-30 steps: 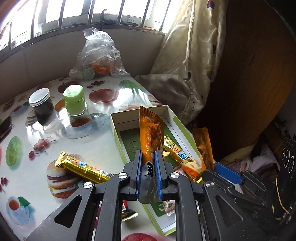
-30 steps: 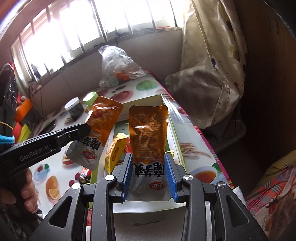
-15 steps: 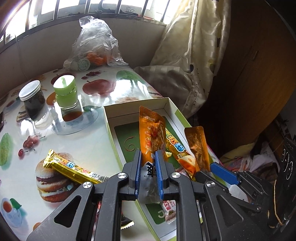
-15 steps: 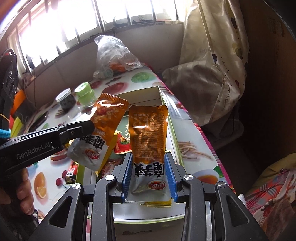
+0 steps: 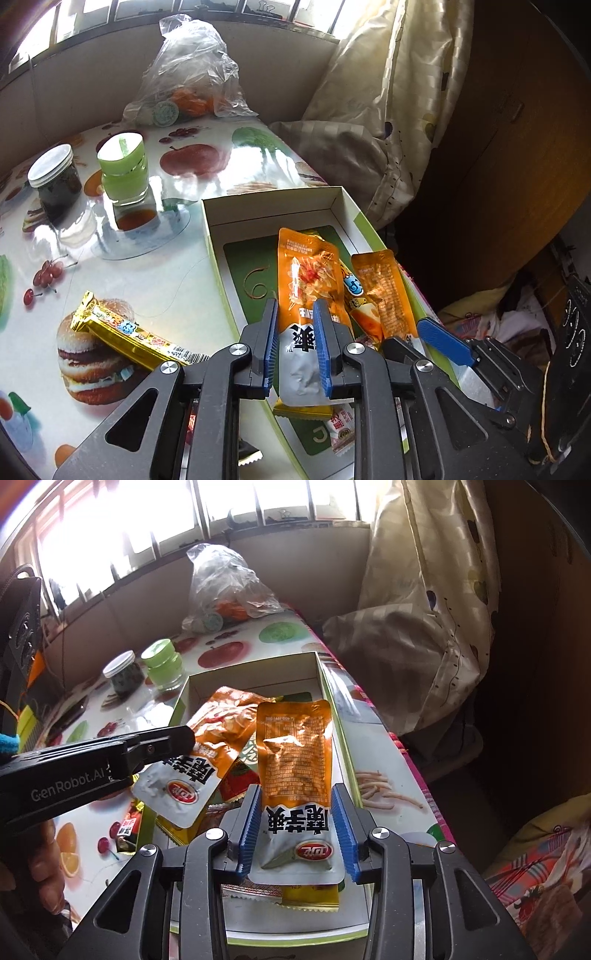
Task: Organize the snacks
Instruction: 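Lower both orange packets into the green box and open both grippers, then move both open grippers back toward the gold bar and red packet on the table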
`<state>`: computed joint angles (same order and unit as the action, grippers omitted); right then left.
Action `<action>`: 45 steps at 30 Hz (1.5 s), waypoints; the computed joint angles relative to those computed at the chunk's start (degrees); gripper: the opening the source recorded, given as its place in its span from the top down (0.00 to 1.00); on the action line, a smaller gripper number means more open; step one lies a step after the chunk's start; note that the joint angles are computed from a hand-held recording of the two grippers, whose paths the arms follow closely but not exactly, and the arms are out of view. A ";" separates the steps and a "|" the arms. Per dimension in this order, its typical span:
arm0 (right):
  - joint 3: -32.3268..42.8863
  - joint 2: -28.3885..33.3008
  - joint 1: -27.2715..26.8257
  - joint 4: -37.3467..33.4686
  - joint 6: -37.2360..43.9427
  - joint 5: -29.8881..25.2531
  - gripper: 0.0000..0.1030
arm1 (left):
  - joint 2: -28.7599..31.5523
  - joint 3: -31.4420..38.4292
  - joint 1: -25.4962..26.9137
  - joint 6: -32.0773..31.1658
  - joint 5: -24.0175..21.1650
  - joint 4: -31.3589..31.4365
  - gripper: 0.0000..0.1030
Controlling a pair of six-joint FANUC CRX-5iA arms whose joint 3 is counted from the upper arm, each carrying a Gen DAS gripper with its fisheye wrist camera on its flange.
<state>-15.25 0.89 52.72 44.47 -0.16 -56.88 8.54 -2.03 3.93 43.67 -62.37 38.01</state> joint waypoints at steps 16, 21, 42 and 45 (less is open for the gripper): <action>0.43 0.67 -0.67 -0.22 1.27 0.49 0.57 | 0.59 0.76 -0.27 0.81 0.45 -1.71 0.72; 0.78 0.89 -0.64 -0.49 1.32 0.38 0.55 | 0.22 0.33 0.08 0.35 0.42 -0.95 0.58; 0.98 0.50 2.38 2.26 -1.57 -2.69 0.49 | -5.42 -4.46 2.40 -4.46 3.77 1.86 0.51; 0.86 0.35 2.87 2.79 -2.14 -2.71 0.48 | -6.72 -5.54 2.89 -5.11 4.84 2.11 0.51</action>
<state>-14.39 1.24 55.59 47.25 -2.30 -59.59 1.81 -7.57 6.82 38.56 -57.52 40.12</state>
